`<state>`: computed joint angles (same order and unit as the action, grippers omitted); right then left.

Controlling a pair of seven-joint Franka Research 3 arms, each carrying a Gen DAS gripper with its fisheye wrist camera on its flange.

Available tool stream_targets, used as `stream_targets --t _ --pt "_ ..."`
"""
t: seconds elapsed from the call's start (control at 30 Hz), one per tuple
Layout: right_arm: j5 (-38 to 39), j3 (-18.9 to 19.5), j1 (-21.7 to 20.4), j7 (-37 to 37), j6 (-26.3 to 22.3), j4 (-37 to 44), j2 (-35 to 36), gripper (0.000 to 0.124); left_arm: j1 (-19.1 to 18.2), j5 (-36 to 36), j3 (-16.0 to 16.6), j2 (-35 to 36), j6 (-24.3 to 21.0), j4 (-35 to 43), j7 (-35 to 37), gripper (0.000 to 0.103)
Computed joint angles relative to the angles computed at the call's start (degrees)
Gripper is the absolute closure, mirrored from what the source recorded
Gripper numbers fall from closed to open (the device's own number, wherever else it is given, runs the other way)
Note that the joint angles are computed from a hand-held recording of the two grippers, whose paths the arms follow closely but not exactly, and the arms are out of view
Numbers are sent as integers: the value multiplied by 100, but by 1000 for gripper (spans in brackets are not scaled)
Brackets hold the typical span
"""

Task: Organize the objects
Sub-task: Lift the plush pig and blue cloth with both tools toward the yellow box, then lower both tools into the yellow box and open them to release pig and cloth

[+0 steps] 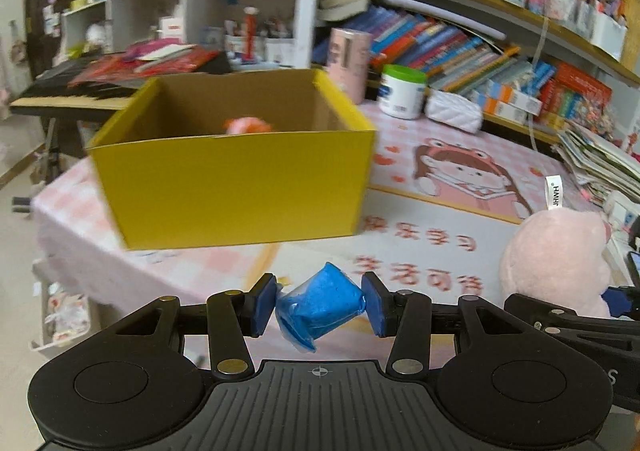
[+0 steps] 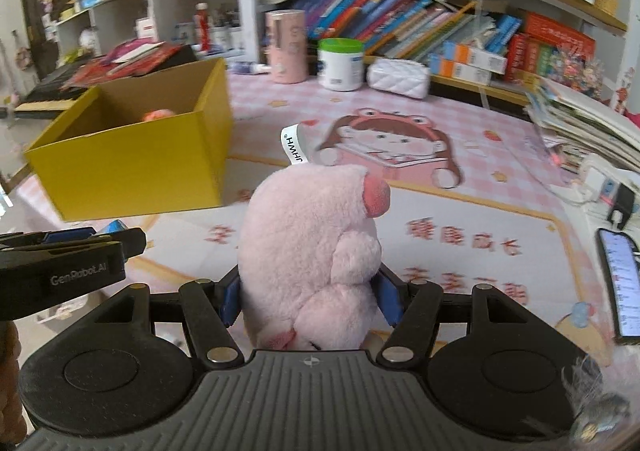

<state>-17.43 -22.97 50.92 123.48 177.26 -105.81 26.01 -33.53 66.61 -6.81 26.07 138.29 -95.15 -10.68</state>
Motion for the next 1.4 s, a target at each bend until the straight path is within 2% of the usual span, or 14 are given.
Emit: stream_targets --t 0.13,0.33,0.47,0.63,0.87,1.03,1.23,1.4 --pt "181 515 -221 -273 -56 171 63 62 21 144 -42 -583 -274 -765 -461 58" --pt "523 1210 -445 -928 18 409 187 62 274 212 -380 -1309 -846 -1636 -1011 58" --pt "731 1213 -265 -1144 61 458 221 62 422 276 -601 -1642 -1066 -2007 -1234 58" --pt "837 839 169 -1002 39 463 229 62 557 494 -788 -1932 -1137 -2329 -1454 58" --pt "691 594 403 -794 -14 460 202 62 689 768 -891 -2029 -1113 -2396 -1576 58" --pt "652 700 236 -800 -112 825 373 62 764 975 -857 -1925 -1059 -2223 -1488 58" --pt "843 1178 -308 -1202 -189 1699 836 62 809 1172 -732 -1664 -1139 -1786 -1330 58" --pt "1210 1763 -893 -1852 -472 2973 1510 62 828 1332 -542 -1282 -1189 -1188 -1077 58"
